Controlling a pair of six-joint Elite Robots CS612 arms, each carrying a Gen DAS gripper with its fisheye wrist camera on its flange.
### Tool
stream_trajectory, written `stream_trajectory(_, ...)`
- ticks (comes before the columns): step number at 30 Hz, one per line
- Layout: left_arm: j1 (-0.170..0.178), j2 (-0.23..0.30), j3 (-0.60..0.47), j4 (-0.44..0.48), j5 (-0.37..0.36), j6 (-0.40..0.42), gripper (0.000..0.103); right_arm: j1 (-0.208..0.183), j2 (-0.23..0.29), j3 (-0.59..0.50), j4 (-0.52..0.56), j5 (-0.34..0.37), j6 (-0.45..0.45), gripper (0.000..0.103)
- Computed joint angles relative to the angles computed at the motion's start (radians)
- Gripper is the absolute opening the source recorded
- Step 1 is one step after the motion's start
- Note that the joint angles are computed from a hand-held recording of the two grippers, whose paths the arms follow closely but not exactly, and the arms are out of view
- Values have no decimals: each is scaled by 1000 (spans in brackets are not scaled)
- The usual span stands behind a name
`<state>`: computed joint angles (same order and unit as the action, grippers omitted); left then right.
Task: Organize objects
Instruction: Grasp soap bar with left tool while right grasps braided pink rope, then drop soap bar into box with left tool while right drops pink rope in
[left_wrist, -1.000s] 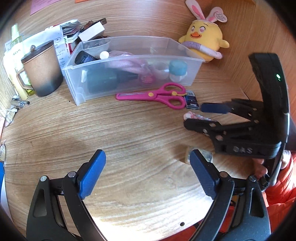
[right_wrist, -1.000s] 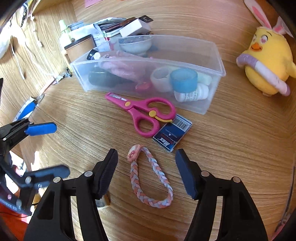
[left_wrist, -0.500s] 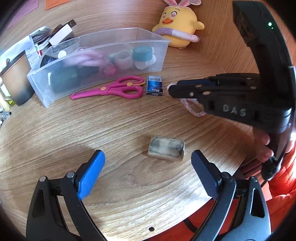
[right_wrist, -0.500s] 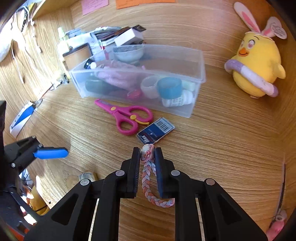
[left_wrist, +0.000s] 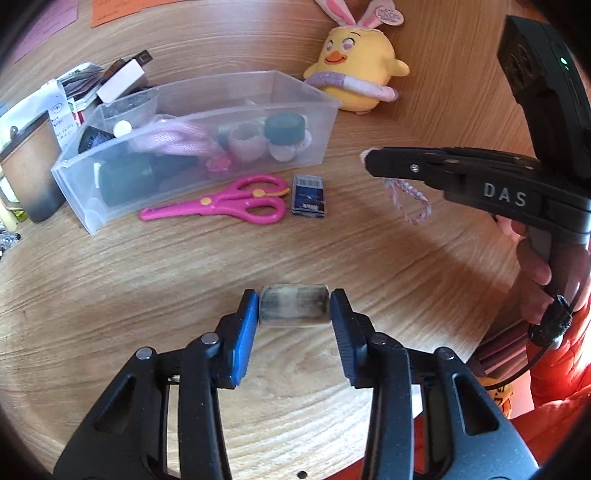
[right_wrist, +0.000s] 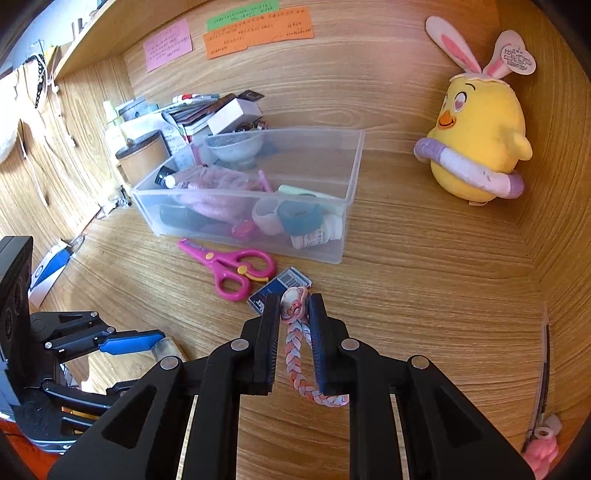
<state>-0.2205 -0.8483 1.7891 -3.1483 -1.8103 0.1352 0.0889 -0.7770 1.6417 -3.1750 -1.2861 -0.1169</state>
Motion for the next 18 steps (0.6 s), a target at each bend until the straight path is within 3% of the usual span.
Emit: stream_trajectory(18, 32, 15, -118, -108, 72, -130, 40, 1, 9, -66, -127, 28, 46, 14)
